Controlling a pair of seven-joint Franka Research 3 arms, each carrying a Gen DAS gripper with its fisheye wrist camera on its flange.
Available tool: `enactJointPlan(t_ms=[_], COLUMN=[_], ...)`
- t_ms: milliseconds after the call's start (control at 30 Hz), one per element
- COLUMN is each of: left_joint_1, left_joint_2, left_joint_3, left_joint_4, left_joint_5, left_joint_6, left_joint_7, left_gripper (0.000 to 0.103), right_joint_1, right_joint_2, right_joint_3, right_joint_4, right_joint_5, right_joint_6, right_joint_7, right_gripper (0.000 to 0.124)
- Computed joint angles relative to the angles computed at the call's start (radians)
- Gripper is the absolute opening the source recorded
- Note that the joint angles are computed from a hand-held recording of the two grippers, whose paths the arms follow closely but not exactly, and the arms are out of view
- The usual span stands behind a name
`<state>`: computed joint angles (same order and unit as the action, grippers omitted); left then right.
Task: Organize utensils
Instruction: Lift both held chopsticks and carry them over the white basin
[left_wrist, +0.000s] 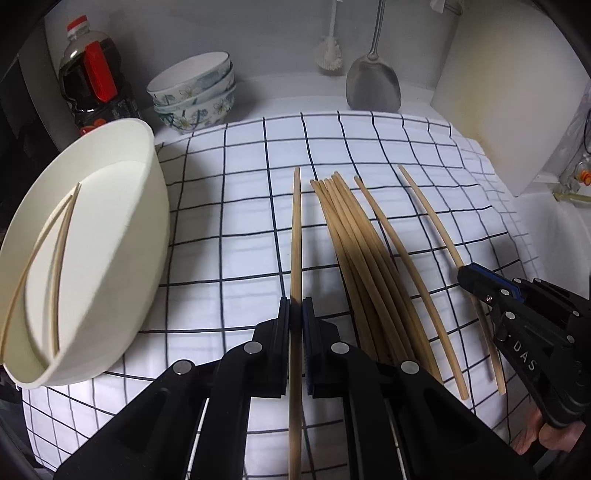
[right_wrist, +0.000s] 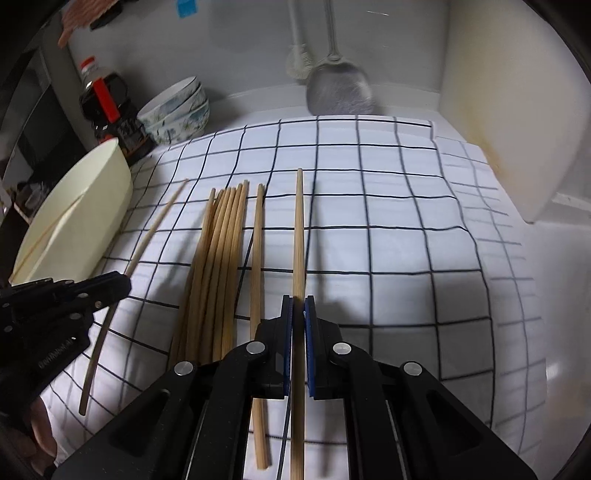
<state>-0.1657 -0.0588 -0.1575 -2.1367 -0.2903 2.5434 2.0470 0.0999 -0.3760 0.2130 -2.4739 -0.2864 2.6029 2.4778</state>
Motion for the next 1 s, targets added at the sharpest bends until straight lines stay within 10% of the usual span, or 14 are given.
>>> enactJointPlan(t_ms=[433,1000], left_joint_1=[0.031,0.206], left_joint_2=[-0.066,0.059], left_joint_3=[0.068,0.125], left_joint_4=[0.070,0.270], left_joint_5=[-0.151,-0.167], left_joint_6=[-0.094,-0.102], left_joint_7=[0.155,0.163], left_gripper=[0.007,0.007], right_joint_1=[0.014,0.216], right_joint_2=[-0.016,0.404], right_joint_3=[0.045,-0.025], right_joint_4=[0.116,0.623], right_joint_5=[-0.025,-0.102], right_joint_6=[-0.089,-0.062], right_joint_7=[0.048,-0.016], right_gripper=[0.006,0.006])
